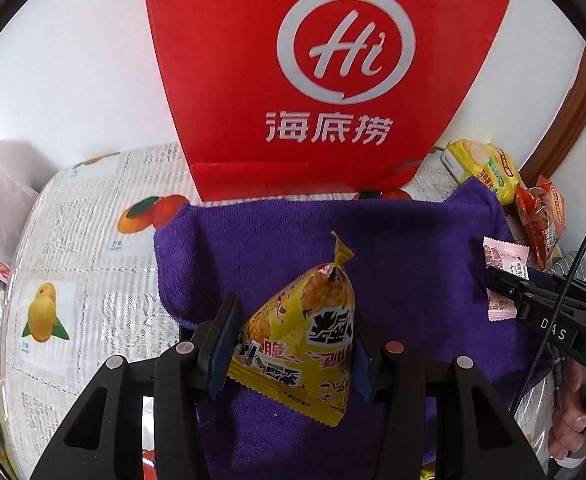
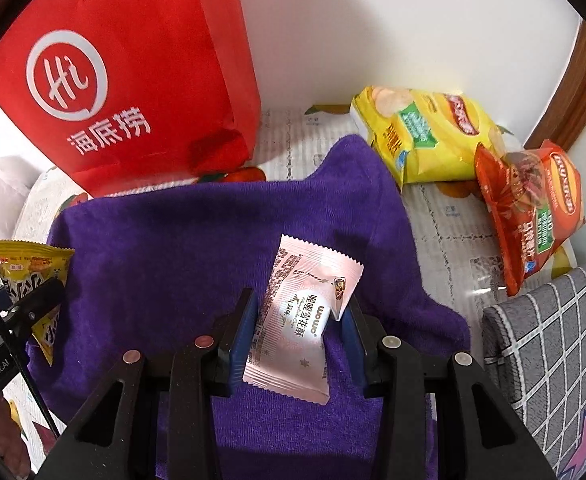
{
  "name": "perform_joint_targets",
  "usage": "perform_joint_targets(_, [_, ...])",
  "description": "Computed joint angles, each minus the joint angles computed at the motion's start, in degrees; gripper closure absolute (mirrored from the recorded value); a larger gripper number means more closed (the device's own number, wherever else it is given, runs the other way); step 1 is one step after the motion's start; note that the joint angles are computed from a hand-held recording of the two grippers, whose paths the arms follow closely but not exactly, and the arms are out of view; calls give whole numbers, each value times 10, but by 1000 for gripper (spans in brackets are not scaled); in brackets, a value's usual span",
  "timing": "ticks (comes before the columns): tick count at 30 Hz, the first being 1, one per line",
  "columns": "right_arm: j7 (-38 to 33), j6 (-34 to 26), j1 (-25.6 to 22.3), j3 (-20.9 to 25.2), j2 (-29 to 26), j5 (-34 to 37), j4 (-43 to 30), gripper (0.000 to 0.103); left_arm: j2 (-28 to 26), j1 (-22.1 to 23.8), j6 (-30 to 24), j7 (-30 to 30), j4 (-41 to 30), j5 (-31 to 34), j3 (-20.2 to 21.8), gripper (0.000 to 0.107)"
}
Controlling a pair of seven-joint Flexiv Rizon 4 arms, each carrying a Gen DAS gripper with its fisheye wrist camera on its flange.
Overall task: Organize snacks
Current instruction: 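Open both tools to drop the yellow bag and pink packet onto the towel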
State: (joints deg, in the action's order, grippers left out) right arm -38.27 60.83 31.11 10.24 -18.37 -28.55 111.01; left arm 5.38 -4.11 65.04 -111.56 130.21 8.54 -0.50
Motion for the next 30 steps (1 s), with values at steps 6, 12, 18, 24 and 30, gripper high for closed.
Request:
perform_joint_targets(6, [-32,-39,4,9,-20,27,-25,51,-1,-2,0,2,3,-10,0,60])
perform_joint_targets(12, [-9,-22,11,-3,1,-2,-7,42,-5,-7,12,17,11,-40,4,60])
perform_joint_targets(18, [28,23,5,-7,21,-35,17,38,-5,-16,34,60,29,-105,10,59])
perform_joint_targets(24, [63,24,9,-14,24,-70,21,38,-5,-34,56,130,52,-221,14,48])
perform_joint_targets(30, [131,21,22,-34,42,-190,38,38,10,-22,49,94,44,-176,6,45])
